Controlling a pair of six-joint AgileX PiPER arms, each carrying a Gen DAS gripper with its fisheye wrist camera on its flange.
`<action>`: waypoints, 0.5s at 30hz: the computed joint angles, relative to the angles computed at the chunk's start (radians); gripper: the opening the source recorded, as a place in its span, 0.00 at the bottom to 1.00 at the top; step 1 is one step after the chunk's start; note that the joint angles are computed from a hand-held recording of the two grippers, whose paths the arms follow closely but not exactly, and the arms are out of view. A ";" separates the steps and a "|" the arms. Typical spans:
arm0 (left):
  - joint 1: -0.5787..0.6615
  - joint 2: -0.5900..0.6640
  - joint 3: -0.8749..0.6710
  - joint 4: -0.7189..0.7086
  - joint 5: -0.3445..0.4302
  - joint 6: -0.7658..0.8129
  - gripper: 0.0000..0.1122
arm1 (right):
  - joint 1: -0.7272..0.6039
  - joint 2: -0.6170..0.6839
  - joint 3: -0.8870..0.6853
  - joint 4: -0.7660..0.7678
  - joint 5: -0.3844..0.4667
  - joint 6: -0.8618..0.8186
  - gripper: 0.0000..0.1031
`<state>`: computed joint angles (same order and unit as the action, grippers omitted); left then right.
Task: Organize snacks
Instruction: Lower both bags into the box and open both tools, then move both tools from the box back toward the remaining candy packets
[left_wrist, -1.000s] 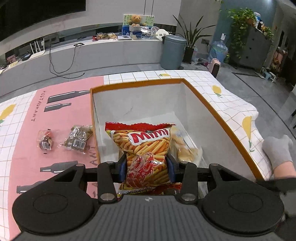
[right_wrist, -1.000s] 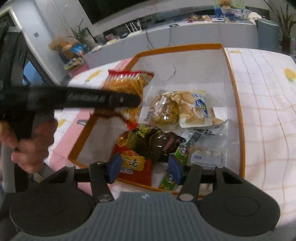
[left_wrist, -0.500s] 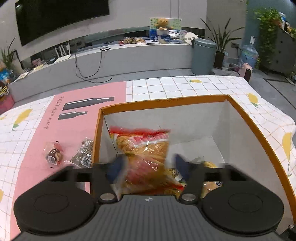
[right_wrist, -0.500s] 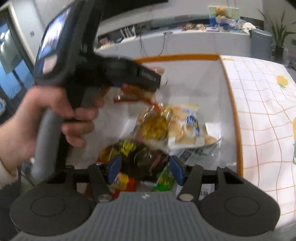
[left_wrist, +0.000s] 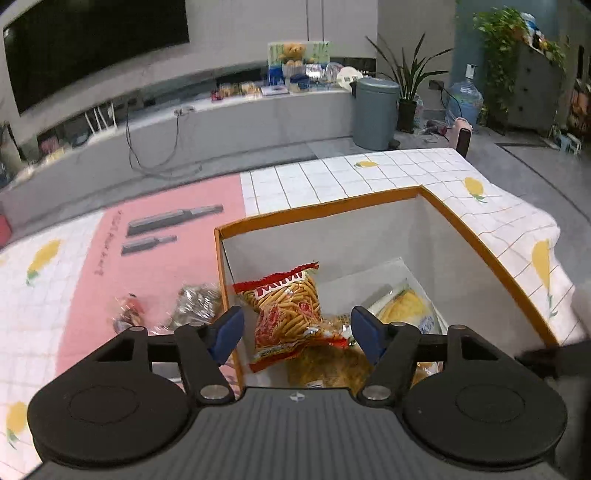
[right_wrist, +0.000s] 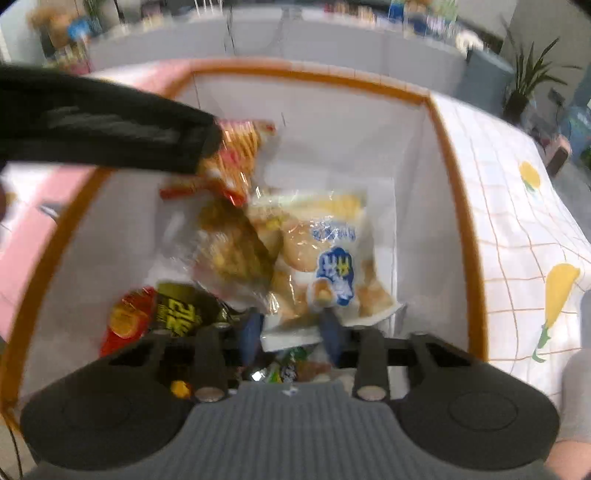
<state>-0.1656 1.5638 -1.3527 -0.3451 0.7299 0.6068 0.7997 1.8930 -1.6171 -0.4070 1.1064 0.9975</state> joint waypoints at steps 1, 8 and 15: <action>-0.014 -0.016 0.022 0.042 -0.031 -0.035 0.75 | -0.021 0.037 -0.059 0.022 0.031 -0.049 0.31; 0.019 -0.057 0.112 0.068 -0.154 -0.059 0.77 | -0.137 0.131 -0.165 0.063 -0.012 -0.009 0.31; 0.081 0.127 -0.044 0.030 0.097 -0.041 0.72 | -0.216 0.161 -0.138 0.025 -0.152 0.210 0.31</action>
<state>-0.0843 1.6908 -1.3964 -0.3153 0.8264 0.5655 0.5840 2.0545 -1.7549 -0.3815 0.9548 1.2075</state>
